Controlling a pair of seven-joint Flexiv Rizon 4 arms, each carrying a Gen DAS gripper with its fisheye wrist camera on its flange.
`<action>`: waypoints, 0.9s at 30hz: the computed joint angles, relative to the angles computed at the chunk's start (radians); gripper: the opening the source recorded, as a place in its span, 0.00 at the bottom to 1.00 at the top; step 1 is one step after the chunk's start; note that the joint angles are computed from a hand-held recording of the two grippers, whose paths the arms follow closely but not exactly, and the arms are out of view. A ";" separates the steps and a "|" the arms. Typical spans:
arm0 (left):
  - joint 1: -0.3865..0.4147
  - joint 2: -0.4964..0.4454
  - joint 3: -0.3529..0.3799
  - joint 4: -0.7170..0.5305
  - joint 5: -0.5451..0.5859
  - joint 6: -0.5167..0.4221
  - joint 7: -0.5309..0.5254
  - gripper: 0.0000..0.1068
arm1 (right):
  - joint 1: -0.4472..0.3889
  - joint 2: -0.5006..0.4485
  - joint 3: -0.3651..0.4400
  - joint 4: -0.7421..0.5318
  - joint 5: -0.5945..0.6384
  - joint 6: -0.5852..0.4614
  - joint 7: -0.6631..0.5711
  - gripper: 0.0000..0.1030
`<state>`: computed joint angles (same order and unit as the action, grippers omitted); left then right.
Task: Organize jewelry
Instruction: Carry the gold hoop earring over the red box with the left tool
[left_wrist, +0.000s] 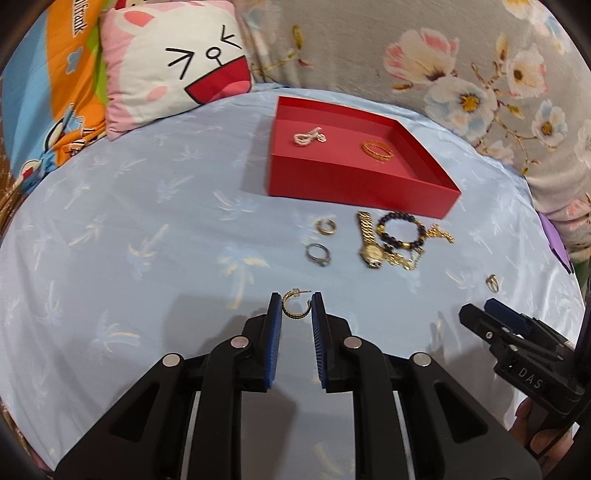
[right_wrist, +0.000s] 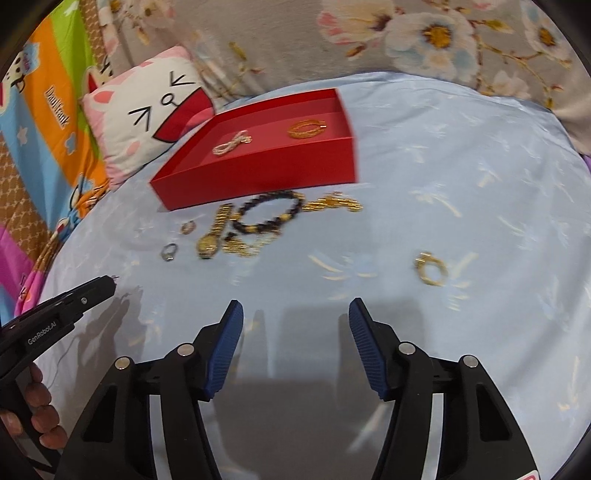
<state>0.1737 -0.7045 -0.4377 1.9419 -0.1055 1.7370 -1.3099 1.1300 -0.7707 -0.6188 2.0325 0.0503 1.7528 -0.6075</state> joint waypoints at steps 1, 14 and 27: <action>0.006 0.000 -0.002 0.000 -0.001 0.001 -0.001 0.15 | -0.015 -0.002 0.018 -0.020 -0.011 -0.002 -0.005 0.51; 0.084 -0.010 -0.035 -0.011 -0.003 0.002 -0.009 0.15 | -0.222 -0.098 0.199 -0.351 -0.213 -0.116 -0.027 0.35; 0.102 -0.036 -0.041 -0.047 -0.014 -0.008 -0.007 0.15 | -0.351 -0.165 0.301 -0.530 -0.423 -0.273 0.058 0.15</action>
